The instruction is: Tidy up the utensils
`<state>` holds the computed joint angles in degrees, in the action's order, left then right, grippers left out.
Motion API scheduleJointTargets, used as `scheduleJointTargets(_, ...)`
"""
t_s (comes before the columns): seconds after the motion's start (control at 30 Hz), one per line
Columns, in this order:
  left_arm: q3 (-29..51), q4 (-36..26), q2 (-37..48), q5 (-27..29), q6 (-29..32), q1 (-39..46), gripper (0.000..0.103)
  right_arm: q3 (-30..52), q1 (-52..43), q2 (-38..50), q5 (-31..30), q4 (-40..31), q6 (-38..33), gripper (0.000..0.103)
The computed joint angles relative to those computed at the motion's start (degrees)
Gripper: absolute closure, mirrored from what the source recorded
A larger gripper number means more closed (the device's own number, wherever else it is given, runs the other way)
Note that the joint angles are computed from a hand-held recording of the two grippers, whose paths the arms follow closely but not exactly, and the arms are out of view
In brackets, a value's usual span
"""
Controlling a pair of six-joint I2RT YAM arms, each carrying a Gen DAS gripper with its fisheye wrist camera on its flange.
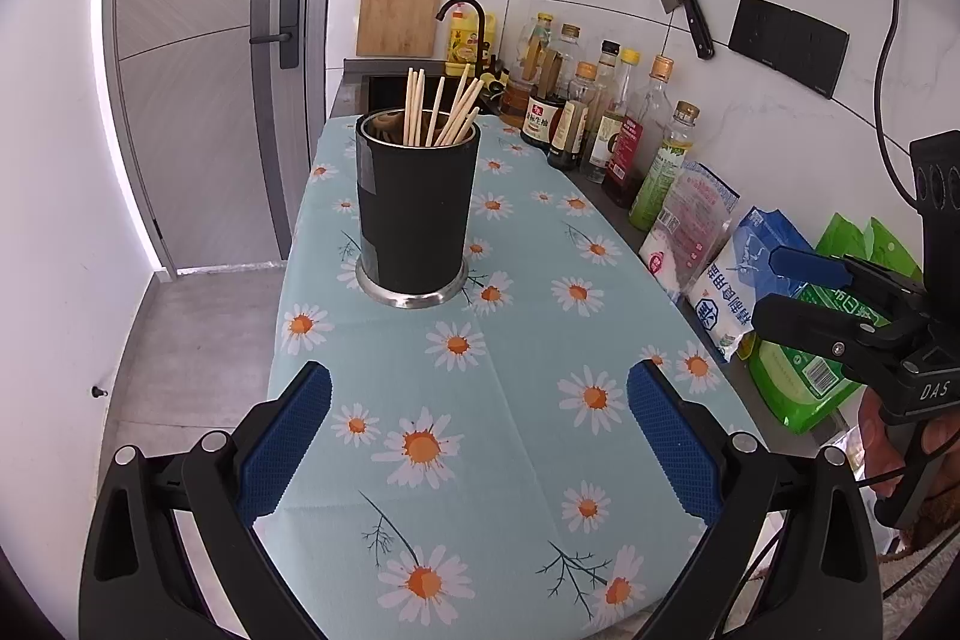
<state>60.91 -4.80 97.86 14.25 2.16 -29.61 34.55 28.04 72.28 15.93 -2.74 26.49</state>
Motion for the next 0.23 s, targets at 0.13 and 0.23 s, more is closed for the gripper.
scheduleJointTargets(0.13,0.3,-0.6,0.2,0.0,0.1,-0.2,0.006,0.2,0.2,0.0,0.0,-0.3,-0.1,0.005)
scheduleJointTargets(0.23,0.4,-0.9,0.3,0.3,0.0,-0.1,0.006,0.2,0.2,0.0,0.0,-0.2,0.0,0.005)
